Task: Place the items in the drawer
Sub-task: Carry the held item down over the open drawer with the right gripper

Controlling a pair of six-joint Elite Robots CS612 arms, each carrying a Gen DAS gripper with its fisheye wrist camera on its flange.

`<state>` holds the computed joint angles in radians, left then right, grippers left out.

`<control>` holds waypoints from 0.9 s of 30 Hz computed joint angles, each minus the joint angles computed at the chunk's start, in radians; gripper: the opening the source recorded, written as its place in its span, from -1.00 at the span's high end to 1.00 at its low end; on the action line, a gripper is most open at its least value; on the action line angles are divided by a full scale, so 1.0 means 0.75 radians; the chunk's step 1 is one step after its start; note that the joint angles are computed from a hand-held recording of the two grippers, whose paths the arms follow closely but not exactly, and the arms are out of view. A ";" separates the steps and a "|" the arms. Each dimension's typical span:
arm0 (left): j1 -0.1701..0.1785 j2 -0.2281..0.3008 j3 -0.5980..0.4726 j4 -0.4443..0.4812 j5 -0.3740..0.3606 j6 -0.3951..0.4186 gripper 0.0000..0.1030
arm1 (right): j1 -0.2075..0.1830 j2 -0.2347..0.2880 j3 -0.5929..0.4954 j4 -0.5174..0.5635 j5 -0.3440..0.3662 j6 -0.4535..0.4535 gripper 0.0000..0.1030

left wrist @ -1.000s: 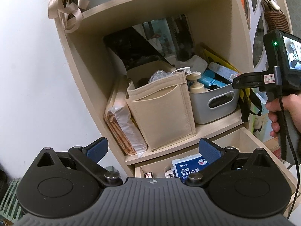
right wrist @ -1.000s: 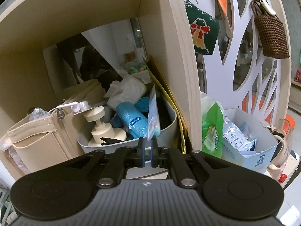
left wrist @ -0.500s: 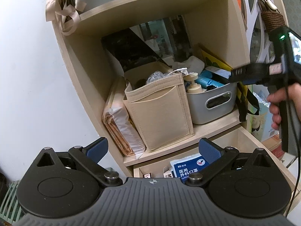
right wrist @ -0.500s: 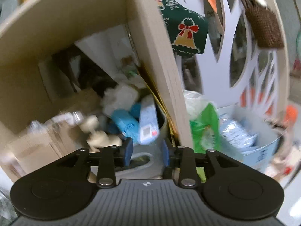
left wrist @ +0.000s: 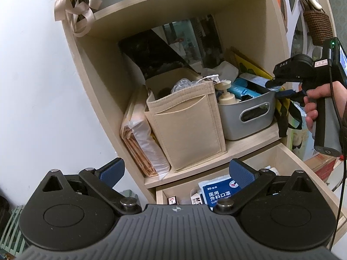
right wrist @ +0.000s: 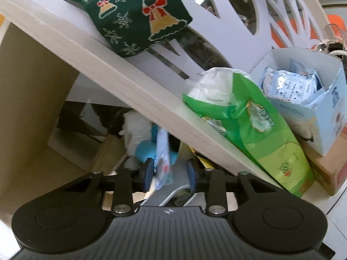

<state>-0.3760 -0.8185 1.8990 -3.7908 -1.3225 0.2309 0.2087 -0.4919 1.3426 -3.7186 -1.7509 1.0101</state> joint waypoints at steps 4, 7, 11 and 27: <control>-0.002 -0.002 0.002 0.007 -0.005 0.000 -1.00 | -0.004 0.002 0.014 -0.038 0.008 0.041 0.66; -0.003 -0.002 0.006 -0.003 -0.014 0.006 -1.00 | -0.002 -0.007 0.032 -0.067 0.008 0.040 0.74; -0.005 -0.004 0.013 -0.011 -0.025 0.010 -1.00 | 0.000 -0.011 0.063 -0.146 0.017 0.091 0.77; -0.007 -0.030 0.050 0.069 -0.056 -0.010 -1.00 | 0.026 -0.083 0.310 -0.502 0.149 0.230 0.77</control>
<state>-0.3812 -0.8413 1.9363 -3.7388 -1.3642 0.2234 0.2281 -0.5544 1.5748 -4.0954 -1.6392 1.1826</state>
